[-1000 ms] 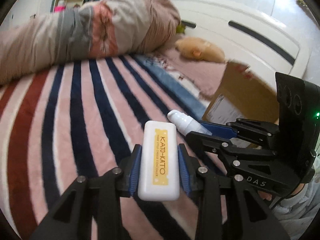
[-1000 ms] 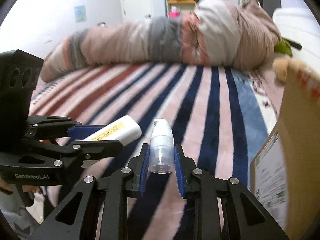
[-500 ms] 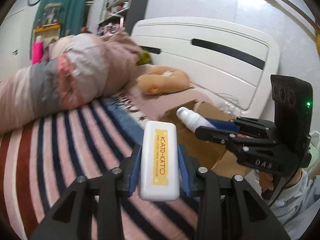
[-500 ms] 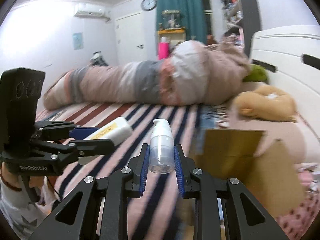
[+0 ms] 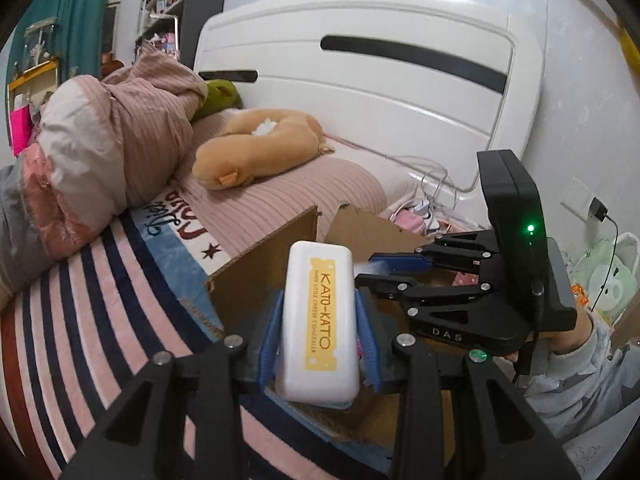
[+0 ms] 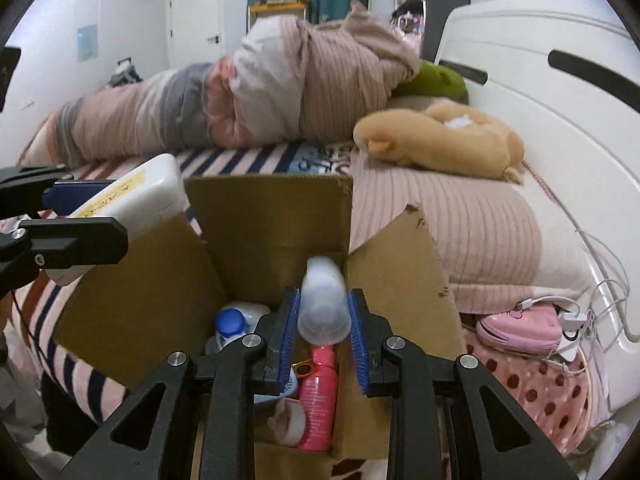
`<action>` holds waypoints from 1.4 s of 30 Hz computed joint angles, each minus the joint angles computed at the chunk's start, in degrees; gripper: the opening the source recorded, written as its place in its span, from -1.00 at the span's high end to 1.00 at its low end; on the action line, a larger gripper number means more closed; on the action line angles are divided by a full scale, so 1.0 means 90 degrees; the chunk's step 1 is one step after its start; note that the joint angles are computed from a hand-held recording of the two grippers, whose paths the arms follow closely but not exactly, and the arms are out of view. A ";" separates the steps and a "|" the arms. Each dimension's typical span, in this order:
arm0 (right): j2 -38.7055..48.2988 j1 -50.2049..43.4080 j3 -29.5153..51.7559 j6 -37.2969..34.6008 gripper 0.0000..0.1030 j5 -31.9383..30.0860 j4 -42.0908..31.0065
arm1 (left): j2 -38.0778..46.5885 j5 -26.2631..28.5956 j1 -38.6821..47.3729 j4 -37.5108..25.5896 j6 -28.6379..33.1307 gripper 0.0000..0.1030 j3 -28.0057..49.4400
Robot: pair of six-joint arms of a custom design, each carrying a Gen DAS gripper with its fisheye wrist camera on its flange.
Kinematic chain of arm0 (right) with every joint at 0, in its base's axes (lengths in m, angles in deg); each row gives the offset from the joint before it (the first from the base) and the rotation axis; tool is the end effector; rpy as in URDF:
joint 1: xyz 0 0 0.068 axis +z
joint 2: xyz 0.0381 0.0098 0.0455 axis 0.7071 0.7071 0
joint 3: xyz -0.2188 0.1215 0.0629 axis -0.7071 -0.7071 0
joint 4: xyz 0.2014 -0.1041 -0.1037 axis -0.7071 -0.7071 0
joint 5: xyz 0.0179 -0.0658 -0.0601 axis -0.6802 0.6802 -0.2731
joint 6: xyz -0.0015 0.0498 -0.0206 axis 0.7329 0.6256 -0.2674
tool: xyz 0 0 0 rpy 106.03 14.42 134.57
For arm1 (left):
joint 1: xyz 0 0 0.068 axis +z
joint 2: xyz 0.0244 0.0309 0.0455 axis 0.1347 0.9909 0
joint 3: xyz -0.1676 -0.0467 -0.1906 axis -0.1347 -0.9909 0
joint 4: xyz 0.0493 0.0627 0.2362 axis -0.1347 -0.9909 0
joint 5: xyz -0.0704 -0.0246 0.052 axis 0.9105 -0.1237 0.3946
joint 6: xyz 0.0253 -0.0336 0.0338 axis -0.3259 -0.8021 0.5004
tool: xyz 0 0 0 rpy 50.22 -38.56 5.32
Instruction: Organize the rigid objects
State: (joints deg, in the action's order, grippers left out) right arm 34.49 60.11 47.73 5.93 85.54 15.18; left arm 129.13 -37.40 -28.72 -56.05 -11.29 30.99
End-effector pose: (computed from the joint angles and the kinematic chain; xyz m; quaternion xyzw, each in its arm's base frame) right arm 0.1634 0.0366 0.1722 -0.0235 0.9220 -0.0192 0.3860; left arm 0.2199 -0.1774 0.2138 0.4021 0.8043 -0.2518 0.3576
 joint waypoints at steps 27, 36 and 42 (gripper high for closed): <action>-0.1142 -0.0550 -0.0152 -0.0387 0.24 -0.1172 -0.0426 | -0.0012 -0.0705 0.0005 -0.0142 -0.0299 -0.72 0.0090; -0.2577 0.0147 -0.0144 -0.0507 -0.97 -0.1579 -0.0580 | -0.2296 -0.2654 0.0067 -0.0419 -0.1504 -0.98 -0.1004; -0.3353 0.0217 -0.0233 -0.0274 -1.00 -0.1705 -0.0454 | -0.3014 -0.3126 0.0634 -0.0767 -0.1914 -0.98 -0.1378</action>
